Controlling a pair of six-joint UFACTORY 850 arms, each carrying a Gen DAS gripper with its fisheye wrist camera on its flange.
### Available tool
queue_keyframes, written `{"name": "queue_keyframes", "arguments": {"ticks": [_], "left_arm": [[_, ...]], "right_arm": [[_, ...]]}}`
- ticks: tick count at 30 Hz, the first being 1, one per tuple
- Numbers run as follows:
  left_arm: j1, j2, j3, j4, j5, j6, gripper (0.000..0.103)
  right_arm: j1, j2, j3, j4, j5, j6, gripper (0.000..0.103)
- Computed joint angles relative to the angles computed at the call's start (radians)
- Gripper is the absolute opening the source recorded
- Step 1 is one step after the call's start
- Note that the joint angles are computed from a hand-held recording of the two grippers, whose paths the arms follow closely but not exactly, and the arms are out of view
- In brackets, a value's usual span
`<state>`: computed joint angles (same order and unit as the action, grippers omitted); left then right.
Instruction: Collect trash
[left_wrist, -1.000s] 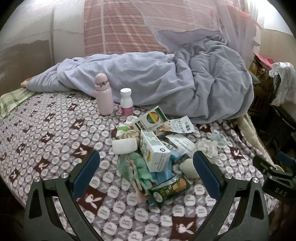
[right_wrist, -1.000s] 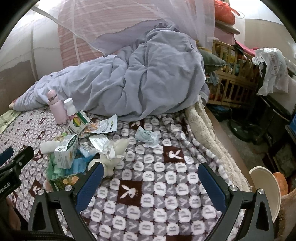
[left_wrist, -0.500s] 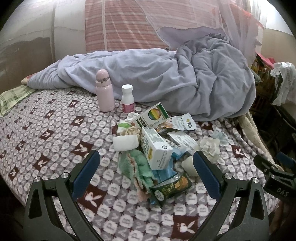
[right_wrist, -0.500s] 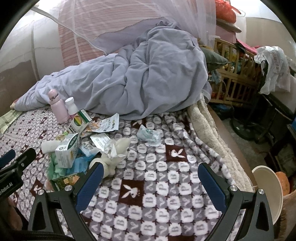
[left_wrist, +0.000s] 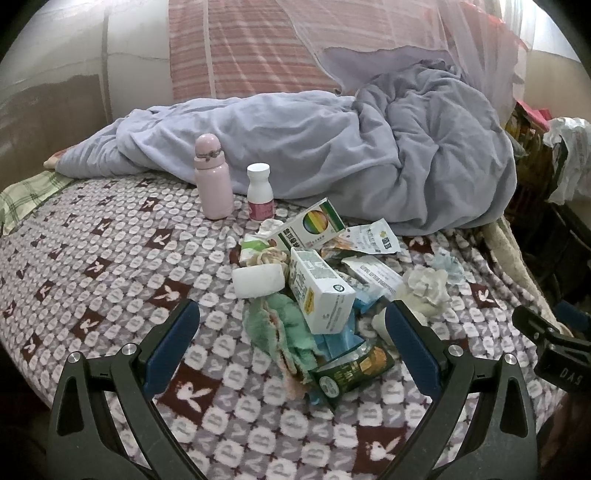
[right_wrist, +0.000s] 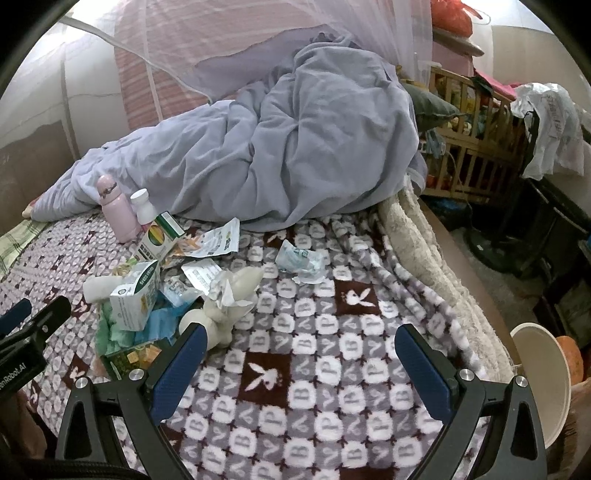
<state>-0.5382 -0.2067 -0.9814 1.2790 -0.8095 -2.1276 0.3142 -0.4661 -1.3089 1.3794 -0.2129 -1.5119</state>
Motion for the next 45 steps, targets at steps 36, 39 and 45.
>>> {"name": "queue_keyframes", "arguments": {"ticks": [36, 39, 45], "left_arm": [[0.089, -0.085, -0.008, -0.091, 0.386, 0.309, 0.100], [0.106, -0.115, -0.032, -0.134, 0.439, 0.376, 0.084], [0.117, -0.142, -0.058, -0.243, 0.459, 0.513, 0.036]], "right_arm": [[0.006, -0.309, -0.405, -0.518, -0.393, 0.565, 0.089], [0.025, -0.361, -0.473, -0.546, -0.423, 0.607, 0.086], [0.017, -0.506, -0.640, -0.527, -0.635, 0.744, 0.045]]}}
